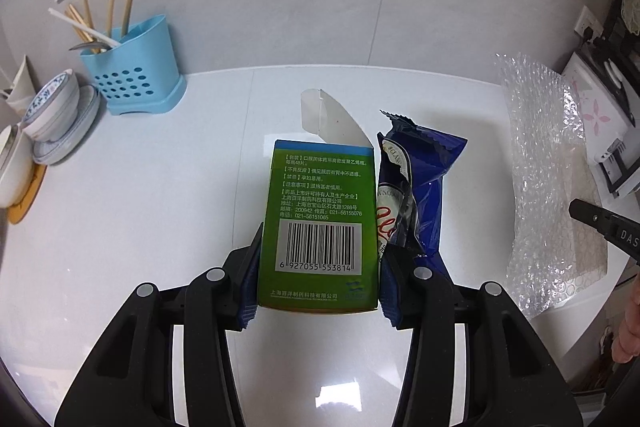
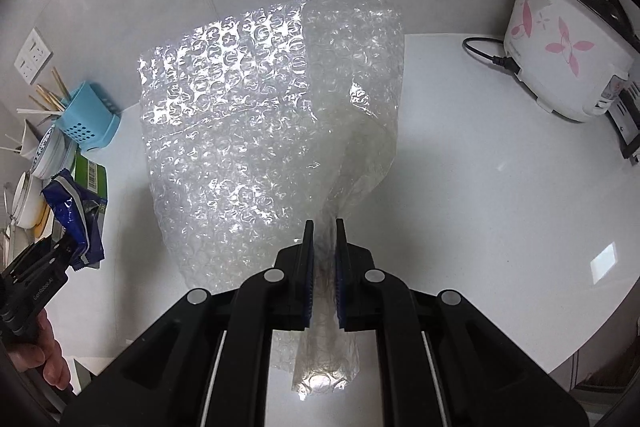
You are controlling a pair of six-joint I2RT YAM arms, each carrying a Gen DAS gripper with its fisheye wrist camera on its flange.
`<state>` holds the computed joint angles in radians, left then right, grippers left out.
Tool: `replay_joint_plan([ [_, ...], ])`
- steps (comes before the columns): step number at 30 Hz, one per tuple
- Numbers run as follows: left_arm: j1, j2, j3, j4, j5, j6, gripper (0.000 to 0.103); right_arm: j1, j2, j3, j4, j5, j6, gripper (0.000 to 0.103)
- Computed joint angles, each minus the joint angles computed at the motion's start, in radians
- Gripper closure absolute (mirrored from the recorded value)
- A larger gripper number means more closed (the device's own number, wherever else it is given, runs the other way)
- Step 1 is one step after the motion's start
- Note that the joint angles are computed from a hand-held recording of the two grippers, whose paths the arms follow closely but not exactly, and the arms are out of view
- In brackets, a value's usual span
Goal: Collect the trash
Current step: 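Carry the box, wrapper and bubble wrap down over the wastebasket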
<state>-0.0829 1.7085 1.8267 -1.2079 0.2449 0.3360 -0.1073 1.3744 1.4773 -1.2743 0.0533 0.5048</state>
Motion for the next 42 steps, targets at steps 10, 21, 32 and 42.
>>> replay_joint_plan([
  [10, 0.034, -0.177, -0.135, -0.017, 0.007, -0.02, 0.056, -0.05, -0.145, -0.062, -0.041, -0.04, -0.089, 0.095],
  [21, 0.103, -0.338, -0.223, -0.063, 0.026, -0.006, 0.057, -0.063, -0.297, -0.109, -0.096, -0.071, -0.147, 0.095],
  [32, 0.217, -0.48, -0.29, -0.155, 0.059, 0.059, 0.056, -0.027, -0.418, -0.118, -0.172, -0.109, -0.141, 0.095],
  [42, 0.407, -0.548, -0.312, -0.282, 0.148, 0.251, 0.057, 0.151, -0.497, -0.069, -0.27, -0.024, -0.015, 0.095],
])
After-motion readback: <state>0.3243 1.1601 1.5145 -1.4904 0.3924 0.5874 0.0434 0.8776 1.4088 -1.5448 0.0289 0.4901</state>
